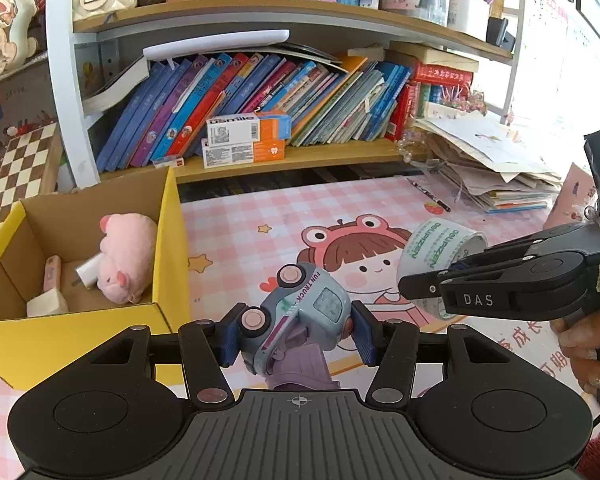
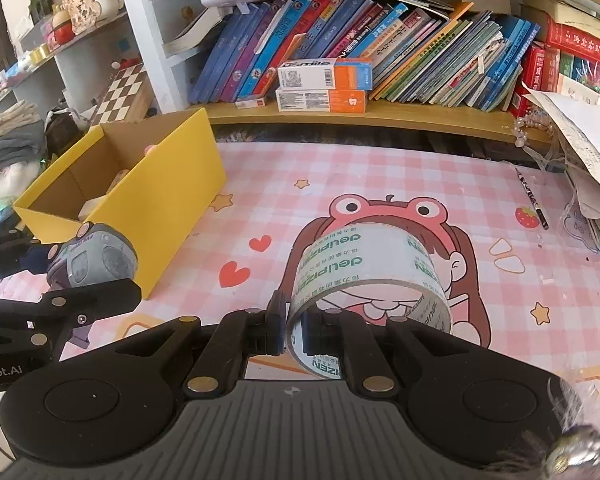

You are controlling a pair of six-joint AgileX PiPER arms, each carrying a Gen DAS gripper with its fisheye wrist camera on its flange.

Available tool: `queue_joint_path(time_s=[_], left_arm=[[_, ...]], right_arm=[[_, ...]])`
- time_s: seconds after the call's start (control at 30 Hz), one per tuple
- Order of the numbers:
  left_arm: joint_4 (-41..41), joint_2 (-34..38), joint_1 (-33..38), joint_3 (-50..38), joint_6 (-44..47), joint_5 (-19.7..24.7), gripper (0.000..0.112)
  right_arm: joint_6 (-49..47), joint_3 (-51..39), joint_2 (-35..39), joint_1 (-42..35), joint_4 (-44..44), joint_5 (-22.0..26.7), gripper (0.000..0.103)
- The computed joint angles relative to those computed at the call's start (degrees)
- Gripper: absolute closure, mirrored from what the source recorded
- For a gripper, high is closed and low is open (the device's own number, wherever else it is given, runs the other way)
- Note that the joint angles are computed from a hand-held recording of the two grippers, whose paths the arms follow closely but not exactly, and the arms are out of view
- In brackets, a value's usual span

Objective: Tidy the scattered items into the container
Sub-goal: 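Lift the toy car with the left tool while the right tool carries the tape toward the box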

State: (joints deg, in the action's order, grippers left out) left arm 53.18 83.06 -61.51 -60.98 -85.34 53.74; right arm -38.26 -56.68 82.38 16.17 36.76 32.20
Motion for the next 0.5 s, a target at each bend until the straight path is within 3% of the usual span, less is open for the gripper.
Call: queue_joint_path(time_s=[0.27,0.5], left_arm=[[0.0,-6.0,1.5,4.4,3.2,-2.6,0.059],[-0.6,-12.2,2.8,8.3,7.3,-4.5,0.059]], right_arm=[[15.7,1.4,-3.6,6.5,-11.1,-3.2,0.095],[35.6,2.0,-6.2,14.3,-26.0,-5.2,0.095]])
